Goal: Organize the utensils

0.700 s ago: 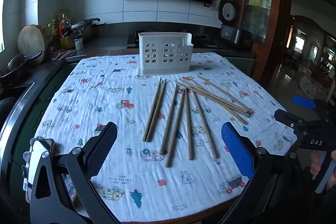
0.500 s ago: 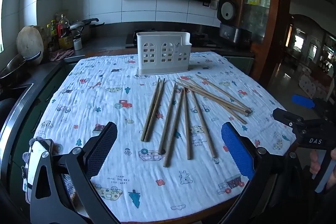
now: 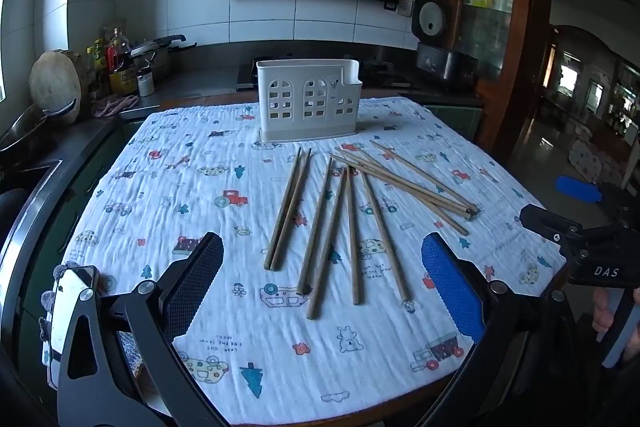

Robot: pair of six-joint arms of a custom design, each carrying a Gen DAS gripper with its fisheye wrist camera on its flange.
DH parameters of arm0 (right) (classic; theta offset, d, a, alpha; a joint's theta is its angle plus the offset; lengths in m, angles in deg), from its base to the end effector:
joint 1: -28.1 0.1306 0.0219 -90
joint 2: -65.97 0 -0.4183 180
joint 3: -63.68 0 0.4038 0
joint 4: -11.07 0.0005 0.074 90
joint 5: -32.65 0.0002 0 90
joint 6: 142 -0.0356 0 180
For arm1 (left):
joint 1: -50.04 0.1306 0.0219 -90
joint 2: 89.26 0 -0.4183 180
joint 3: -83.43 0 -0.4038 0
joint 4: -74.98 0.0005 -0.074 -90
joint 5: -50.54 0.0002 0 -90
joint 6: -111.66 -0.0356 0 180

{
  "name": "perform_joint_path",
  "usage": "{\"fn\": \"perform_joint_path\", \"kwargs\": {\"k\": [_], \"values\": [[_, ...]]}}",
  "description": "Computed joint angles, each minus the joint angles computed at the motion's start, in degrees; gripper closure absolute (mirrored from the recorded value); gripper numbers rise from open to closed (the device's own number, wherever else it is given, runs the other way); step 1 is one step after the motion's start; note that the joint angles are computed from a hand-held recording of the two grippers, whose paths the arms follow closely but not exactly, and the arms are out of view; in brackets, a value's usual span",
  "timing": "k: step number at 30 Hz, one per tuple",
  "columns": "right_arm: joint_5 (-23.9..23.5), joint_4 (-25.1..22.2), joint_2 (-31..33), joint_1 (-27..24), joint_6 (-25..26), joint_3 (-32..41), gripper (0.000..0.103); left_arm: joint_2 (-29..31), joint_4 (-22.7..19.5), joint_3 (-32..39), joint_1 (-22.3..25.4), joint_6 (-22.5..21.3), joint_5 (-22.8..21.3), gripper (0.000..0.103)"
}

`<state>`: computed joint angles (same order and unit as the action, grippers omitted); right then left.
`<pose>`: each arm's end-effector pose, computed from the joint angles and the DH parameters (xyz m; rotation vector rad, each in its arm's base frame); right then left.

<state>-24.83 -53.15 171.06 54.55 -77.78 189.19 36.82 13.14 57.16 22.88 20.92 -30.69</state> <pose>0.5318 0.2426 0.6032 0.2587 2.1834 -0.1618 0.6345 -0.3322 0.5945 0.6142 2.1036 -0.4285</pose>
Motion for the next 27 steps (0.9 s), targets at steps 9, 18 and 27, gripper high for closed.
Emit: {"fn": "perform_joint_path", "kwargs": {"k": [9,18,27], "values": [[-0.7,0.3,0.1,-0.1,0.6,-0.1,0.006,0.0,-0.1,0.1,0.0,-0.2,0.2,0.005],[-0.7,0.5,0.2,0.0,0.7,-0.2,0.006,0.9,-1.2,1.7,-0.1,-0.2,0.2,0.005],[-1.3,0.8,0.5,-0.2,1.2,-0.1,0.006,1.8,-1.9,3.2,0.0,-0.1,0.4,0.005]]}}
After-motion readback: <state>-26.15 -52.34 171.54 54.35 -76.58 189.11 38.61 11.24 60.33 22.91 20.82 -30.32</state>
